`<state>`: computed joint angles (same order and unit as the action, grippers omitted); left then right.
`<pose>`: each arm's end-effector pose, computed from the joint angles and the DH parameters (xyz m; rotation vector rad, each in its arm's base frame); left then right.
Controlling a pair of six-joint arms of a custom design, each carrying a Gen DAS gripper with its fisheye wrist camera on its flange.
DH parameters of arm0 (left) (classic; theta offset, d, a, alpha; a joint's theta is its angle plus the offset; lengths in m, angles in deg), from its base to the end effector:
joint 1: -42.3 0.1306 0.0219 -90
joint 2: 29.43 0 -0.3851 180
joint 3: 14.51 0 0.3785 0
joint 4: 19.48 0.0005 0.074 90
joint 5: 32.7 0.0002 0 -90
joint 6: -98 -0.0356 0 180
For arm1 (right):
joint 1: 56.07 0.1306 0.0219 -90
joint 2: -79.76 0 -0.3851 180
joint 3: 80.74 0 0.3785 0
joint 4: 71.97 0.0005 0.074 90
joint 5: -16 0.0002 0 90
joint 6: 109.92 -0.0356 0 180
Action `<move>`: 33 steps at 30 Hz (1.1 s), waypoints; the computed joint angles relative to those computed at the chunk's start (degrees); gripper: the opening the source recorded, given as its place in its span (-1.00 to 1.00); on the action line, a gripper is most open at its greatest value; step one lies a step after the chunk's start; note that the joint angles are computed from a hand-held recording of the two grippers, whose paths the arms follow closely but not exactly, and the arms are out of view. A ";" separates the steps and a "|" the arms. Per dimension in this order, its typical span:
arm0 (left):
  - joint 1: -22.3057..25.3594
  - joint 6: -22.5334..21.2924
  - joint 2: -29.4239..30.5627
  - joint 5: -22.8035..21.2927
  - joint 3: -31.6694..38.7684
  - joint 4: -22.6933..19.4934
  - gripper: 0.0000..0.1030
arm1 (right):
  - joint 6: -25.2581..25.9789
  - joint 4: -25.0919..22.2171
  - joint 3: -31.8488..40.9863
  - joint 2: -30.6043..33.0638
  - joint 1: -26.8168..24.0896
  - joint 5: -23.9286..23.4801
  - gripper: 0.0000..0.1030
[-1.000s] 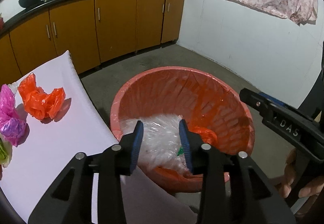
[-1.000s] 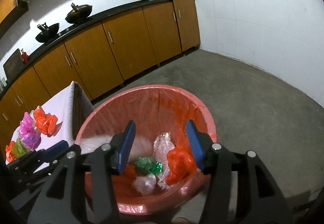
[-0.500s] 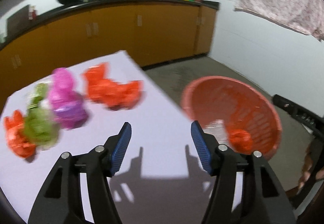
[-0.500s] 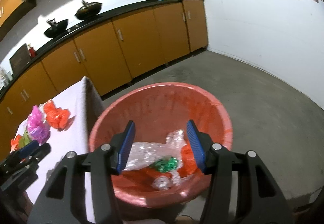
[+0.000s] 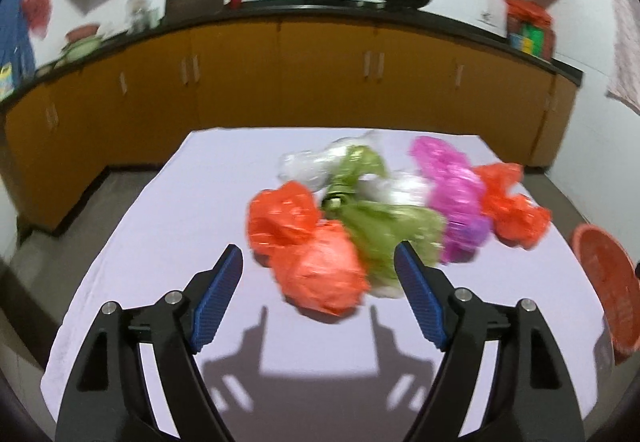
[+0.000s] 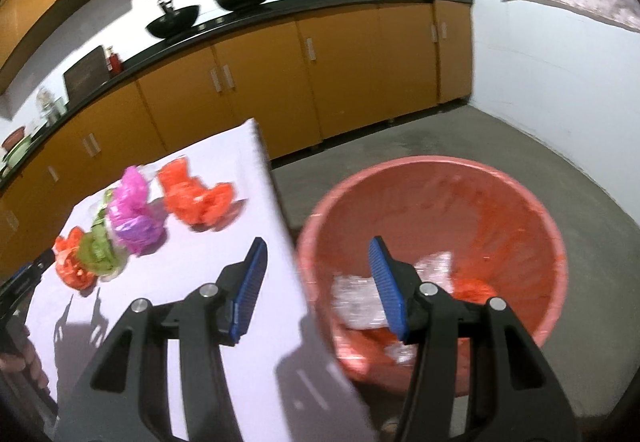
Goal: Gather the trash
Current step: 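Return to the table and grasp a red-orange bag with the left gripper, then grasp another red-orange bag with the right gripper while the left gripper holds its bag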
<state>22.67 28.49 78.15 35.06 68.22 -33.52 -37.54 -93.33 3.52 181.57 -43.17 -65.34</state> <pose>0.5363 -0.1775 0.2713 -0.2214 2.1800 0.0450 0.5340 0.1163 0.3247 0.1734 2.2367 0.1183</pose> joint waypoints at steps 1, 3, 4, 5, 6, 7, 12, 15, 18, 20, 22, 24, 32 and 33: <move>0.52 0.24 0.43 0.58 0.42 -0.25 0.51 | 0.09 -0.17 0.65 0.51 0.75 0.02 0.02; 1.02 0.72 1.22 1.43 1.21 -1.14 0.51 | 0.35 -0.46 1.74 1.30 1.90 0.01 0.02; 1.52 0.66 1.70 2.40 1.44 -1.31 0.51 | 0.48 -0.72 2.40 1.74 2.53 0.05 0.02; 1.60 0.61 1.89 2.66 1.28 -1.27 0.51 | 0.64 -1.05 3.21 2.30 3.22 0.13 0.02; 1.72 0.41 2.51 2.68 1.78 -1.72 0.51 | 0.73 -1.26 3.62 2.55 3.62 0.16 0.02; 1.85 0.28 2.68 2.76 1.69 -1.82 0.50 | 0.85 -1.51 4.17 2.94 4.05 0.21 0.02; 2.60 0.45 3.92 4.61 2.01 -3.33 0.15 | 1.58 -2.38 5.97 4.43 5.44 0.46 0.02; 3.17 0.17 4.08 5.77 1.88 -3.66 -0.21 | 1.91 -2.97 7.13 5.54 5.87 0.35 0.02; 3.76 -0.47 3.43 6.06 0.74 -2.58 -0.35 | 2.50 -3.51 8.33 6.72 6.31 0.44 0.02; 4.25 -1.02 2.87 6.14 -0.05 -1.84 -0.37 | 2.82 -3.94 9.46 7.77 6.53 0.46 0.02; 4.95 -1.50 2.21 6.13 -0.96 -1.27 -0.37 | 2.79 -4.31 10.71 8.91 6.62 0.22 0.02; 5.85 -1.81 1.56 6.32 -1.88 -0.84 -0.38 | 2.74 -4.64 12.37 10.21 6.67 -0.14 0.02; 8.45 -1.72 0.18 6.31 -3.72 -0.15 -0.38 | 6.12 -5.72 22.36 17.94 7.65 0.75 0.41; 8.54 -1.75 0.18 6.20 -3.69 -0.08 -0.38 | 7.28 -6.03 24.20 19.30 7.83 1.30 0.47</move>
<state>31.20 26.74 78.33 41.25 64.53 -33.60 -30.26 -99.35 27.72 200.87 -35.34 -64.03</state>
